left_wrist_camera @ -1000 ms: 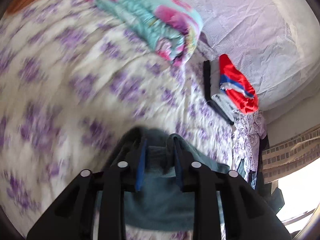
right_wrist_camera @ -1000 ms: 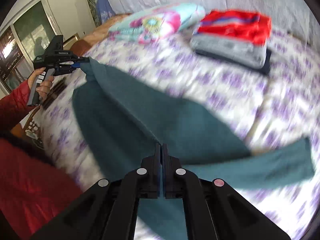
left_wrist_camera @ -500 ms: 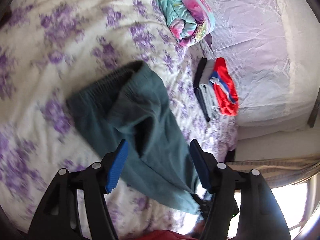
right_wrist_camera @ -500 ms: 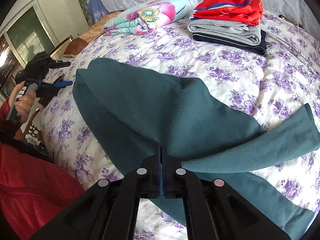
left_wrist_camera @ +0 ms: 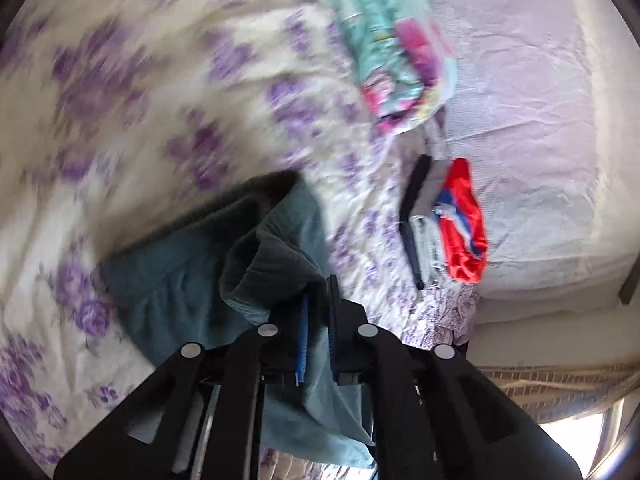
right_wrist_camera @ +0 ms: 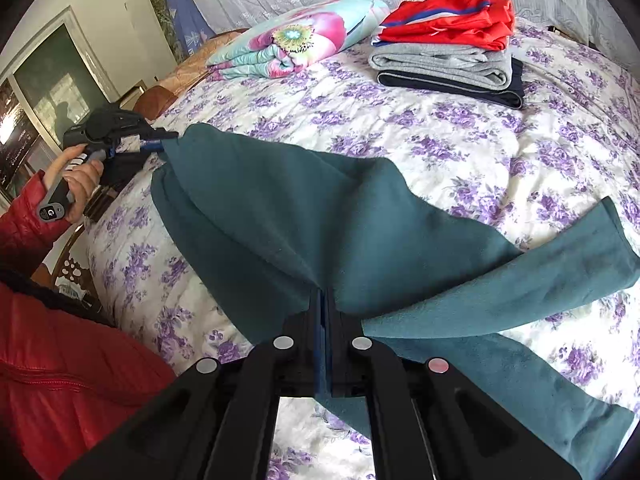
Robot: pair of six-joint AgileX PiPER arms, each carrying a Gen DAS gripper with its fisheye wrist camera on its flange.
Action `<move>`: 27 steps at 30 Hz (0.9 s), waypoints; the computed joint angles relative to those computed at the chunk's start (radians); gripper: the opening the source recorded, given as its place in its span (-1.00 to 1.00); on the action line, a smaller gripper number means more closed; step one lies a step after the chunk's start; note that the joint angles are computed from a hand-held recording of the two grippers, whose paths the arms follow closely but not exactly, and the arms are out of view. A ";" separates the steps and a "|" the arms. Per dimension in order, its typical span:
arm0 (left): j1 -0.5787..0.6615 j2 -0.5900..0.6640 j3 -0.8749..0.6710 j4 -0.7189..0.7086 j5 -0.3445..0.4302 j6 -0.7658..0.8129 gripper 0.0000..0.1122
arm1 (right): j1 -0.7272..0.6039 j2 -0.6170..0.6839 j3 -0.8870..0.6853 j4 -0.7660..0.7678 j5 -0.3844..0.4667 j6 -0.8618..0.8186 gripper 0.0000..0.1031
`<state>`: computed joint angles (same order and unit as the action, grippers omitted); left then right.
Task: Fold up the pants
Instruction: 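Hold the folded pants with the right tool while the left tool regrips the waistband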
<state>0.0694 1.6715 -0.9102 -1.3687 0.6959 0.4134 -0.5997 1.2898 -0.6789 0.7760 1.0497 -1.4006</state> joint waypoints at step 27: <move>-0.102 0.023 0.055 0.072 -0.094 -0.162 -0.14 | 0.010 0.040 0.028 -0.082 0.063 0.029 -0.96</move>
<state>-0.0324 1.6942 -0.8552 -1.2970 0.6020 0.2511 -0.5893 1.3298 -0.6514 0.6937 1.1131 -1.3716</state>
